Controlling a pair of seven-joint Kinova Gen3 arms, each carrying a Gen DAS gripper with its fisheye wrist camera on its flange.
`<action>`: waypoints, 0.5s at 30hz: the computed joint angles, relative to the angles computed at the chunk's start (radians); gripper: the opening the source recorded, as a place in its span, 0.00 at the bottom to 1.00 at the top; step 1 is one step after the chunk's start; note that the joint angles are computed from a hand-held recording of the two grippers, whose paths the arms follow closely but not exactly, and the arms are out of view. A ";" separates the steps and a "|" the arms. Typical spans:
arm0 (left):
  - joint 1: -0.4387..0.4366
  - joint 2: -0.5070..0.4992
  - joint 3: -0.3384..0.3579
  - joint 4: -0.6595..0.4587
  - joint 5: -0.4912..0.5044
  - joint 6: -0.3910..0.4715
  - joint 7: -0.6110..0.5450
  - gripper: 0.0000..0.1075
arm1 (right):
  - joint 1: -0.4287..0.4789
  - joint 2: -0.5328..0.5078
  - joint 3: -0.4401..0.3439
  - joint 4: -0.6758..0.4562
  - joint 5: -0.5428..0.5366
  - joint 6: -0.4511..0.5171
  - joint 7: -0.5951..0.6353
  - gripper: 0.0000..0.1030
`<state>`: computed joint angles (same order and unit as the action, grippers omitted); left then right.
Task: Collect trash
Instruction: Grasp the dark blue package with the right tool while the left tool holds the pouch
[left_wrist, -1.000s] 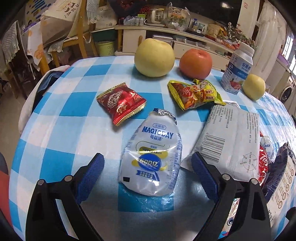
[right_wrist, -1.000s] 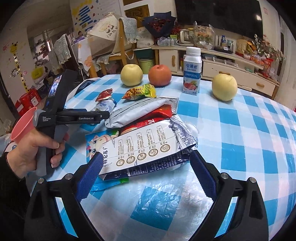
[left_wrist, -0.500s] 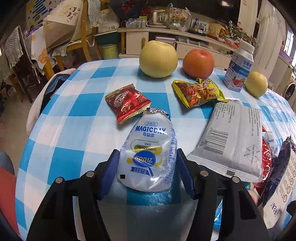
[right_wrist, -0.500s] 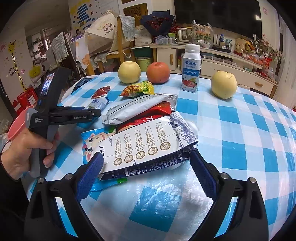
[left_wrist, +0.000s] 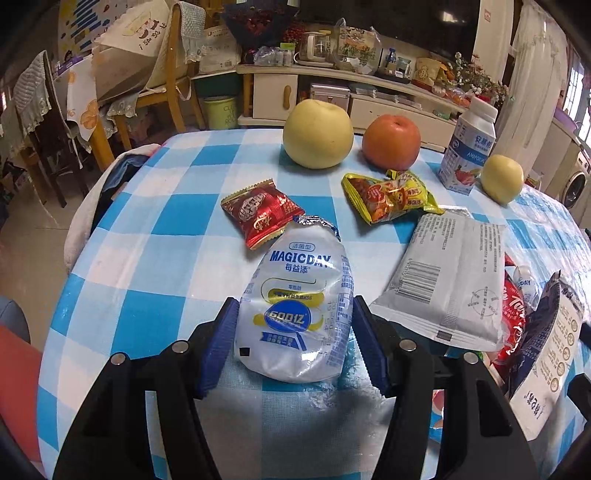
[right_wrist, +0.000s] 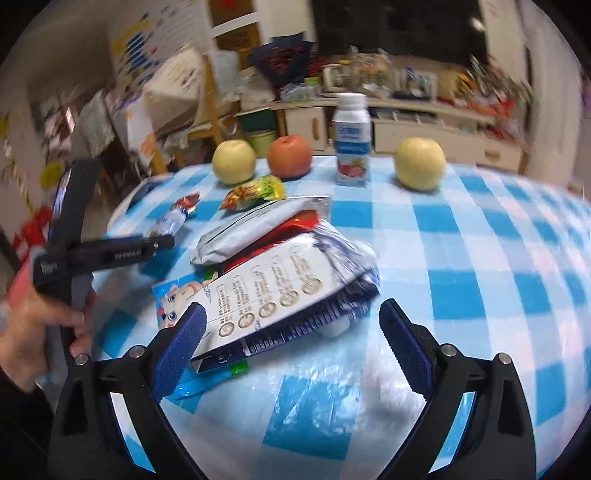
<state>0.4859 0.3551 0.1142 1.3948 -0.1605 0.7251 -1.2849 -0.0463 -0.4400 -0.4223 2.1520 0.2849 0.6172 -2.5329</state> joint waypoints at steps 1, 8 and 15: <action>-0.004 -0.002 0.002 0.001 0.005 -0.002 -0.003 0.58 | -0.031 0.002 0.046 0.017 -0.041 -0.021 0.004 0.92; -0.016 -0.010 0.008 0.006 0.024 -0.008 -0.022 0.58 | -0.259 0.032 0.357 0.114 -0.308 -0.241 0.171 0.92; -0.016 -0.012 0.008 0.007 0.026 -0.008 -0.030 0.58 | -0.292 0.058 0.389 0.112 -0.439 -0.334 0.339 0.50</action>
